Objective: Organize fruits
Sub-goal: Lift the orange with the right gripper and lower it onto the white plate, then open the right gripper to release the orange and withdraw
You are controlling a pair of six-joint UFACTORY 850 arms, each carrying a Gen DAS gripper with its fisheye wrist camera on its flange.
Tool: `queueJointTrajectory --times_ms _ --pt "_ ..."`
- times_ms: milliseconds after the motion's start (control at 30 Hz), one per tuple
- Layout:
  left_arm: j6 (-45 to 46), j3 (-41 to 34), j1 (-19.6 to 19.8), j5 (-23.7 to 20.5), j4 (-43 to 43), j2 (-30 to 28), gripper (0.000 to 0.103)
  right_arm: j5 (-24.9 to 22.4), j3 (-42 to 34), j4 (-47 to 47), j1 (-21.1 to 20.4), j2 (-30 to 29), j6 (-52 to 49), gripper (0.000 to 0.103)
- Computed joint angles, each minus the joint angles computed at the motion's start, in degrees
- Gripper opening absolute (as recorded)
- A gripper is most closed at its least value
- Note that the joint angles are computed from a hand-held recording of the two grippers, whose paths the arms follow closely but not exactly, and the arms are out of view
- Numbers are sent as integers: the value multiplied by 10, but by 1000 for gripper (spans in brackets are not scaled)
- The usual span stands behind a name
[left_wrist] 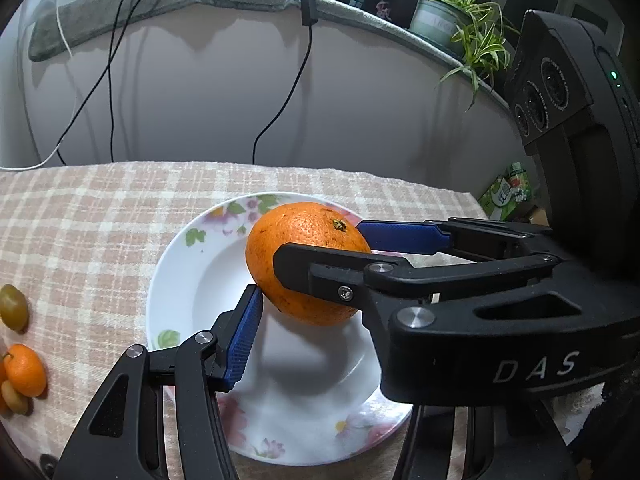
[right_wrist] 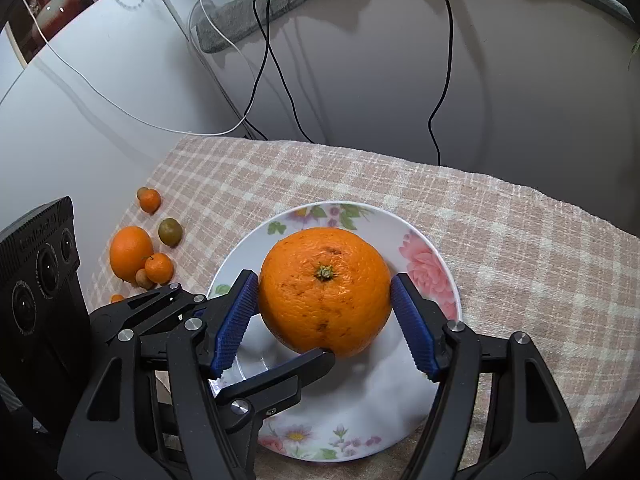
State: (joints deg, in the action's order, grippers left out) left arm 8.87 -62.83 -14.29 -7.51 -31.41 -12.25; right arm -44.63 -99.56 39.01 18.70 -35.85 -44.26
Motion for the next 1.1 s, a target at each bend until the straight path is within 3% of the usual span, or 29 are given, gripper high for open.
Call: queueJointTrajectory --times_ms 367,567,733,1100 --pt "37 14 8 -5 -38 9 54 18 8 -15 11 5 -3 71" --pt "-97 22 6 3 101 20 52 22 11 -20 16 9 -6 71" --pt "-114 36 9 6 120 33 52 46 21 -44 22 17 10 71" --pt "-287 65 8 20 295 65 54 69 52 -23 25 47 -8 76"
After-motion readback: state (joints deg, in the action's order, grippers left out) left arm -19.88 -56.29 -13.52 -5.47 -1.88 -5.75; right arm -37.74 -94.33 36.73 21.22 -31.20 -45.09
